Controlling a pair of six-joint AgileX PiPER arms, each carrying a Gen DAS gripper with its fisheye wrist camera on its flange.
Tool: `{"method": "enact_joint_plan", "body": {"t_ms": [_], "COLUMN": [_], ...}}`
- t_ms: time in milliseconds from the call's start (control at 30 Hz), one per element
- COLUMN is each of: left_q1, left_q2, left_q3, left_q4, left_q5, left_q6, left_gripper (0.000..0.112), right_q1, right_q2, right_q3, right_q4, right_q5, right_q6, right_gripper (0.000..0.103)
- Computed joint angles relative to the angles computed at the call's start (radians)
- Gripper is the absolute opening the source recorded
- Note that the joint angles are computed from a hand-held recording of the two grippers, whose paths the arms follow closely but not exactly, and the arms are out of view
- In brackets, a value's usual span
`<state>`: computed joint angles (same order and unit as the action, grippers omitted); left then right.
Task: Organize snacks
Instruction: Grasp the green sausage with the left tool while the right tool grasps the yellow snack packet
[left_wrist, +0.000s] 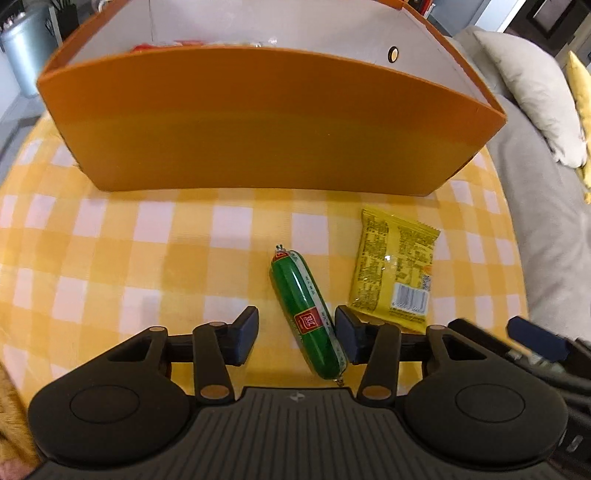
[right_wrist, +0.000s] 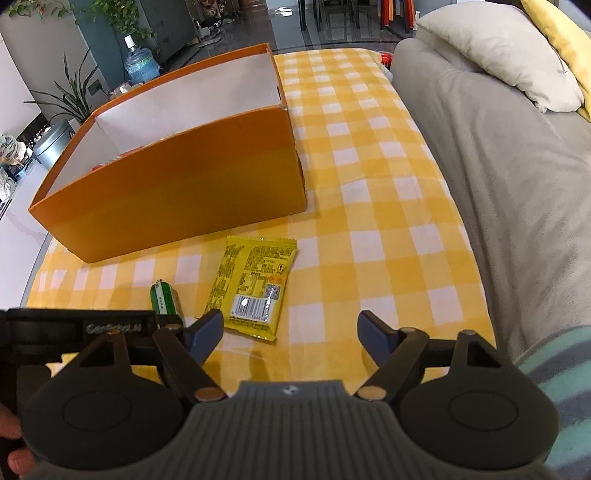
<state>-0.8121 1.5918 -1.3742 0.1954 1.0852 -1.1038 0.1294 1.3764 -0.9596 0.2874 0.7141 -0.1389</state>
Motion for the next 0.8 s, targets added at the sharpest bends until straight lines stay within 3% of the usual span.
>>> {"method": "enact_joint_plan", "body": {"t_ms": [167, 267, 400, 800], "left_q1": [0.005, 0.009, 0.023, 0.103], "left_q2": [0.01, 0.009, -0.007, 0.009], "left_q3": [-0.015, -0.019, -0.012, -0.002], "left_q4": [-0.005, 0.01, 0.043, -0.031], "left_q5": [0.008, 0.03, 0.061, -0.015], "left_q6": [0.045, 0.054, 0.068, 0.247], "left_gripper": [0.037, 0.034, 0.032, 0.034], "right_q1": [0.016, 0.015, 0.027, 0.082], "right_q2": [0.009, 0.011, 0.017, 0.076], "right_q3": [-0.005, -0.001, 0.004, 0.0], "right_q4": [-0.017, 0.008, 0.033, 0.026], "right_q5": [-0.001, -0.009, -0.033, -0.104], "right_q6": [0.002, -0.026, -0.059, -0.086], "right_gripper": [0.077, 0.077, 0.076, 0.074]}}
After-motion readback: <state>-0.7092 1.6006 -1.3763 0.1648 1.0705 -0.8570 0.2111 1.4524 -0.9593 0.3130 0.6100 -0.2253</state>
